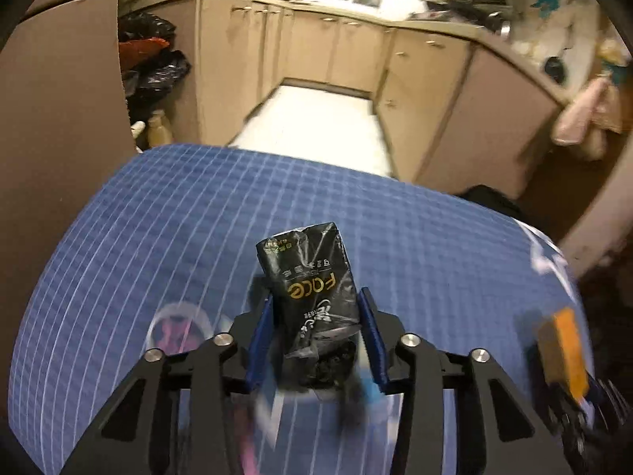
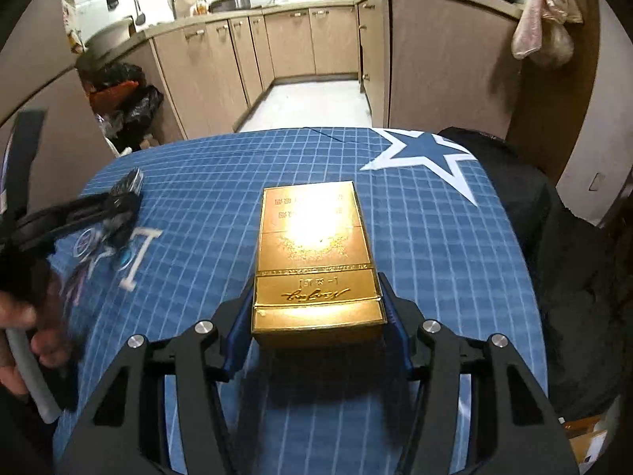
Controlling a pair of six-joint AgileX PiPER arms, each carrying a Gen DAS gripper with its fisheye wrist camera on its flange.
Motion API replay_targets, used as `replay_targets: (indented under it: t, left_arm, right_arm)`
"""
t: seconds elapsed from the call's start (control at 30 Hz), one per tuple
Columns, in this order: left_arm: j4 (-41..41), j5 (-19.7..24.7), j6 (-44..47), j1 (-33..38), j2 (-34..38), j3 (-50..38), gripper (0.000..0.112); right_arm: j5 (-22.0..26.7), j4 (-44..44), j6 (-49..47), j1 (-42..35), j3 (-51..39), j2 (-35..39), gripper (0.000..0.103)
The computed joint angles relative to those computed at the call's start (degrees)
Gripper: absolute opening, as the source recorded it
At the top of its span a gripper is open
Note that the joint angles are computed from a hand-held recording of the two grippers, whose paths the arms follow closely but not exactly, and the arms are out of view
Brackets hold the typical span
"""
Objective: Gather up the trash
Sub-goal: 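Grasp the black packet with the left tool while the right tool grasps the gold box, then carry the black packet and gold box over to the white bucket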
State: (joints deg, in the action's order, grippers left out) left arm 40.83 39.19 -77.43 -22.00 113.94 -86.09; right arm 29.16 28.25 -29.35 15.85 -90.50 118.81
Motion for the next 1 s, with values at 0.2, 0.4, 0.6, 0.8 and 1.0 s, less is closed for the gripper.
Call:
replay_targets:
  t: [0.2, 0.4, 0.6, 0.8, 1.0]
  left_arm:
    - [15.60, -2.16, -17.94, -11.23, -15.67, 21.00, 0.042]
    - [21.57, 7.40, -25.60, -26.16, -24.52, 27.99, 0.041]
    - [22.18, 19.23, -28.08, -42.05, -20.78, 23.49, 0.041]
    - [20.49, 22.80, -27.31, -48.67, -15.58, 17.61, 0.041]
    - [20.59, 26.28, -22.22, -52.11, -9.36, 8.31, 0.041]
  right_arm:
    - [-3.12, 23.58, -23.72, -3.51, 21.56, -13.71, 0.054]
    - [1.61, 39.59, -39.40, -8.76, 40.93, -30.92, 0.054]
    - [4.37, 38.63, -39.15, -15.18, 51.82, -45.85, 0.054]
    - [7.62, 33.15, -37.93, -24.71, 58.97, -58.32, 0.054]
    - [14.97, 34.17, -44.29, -38.80, 62.08, -63.73, 0.054]
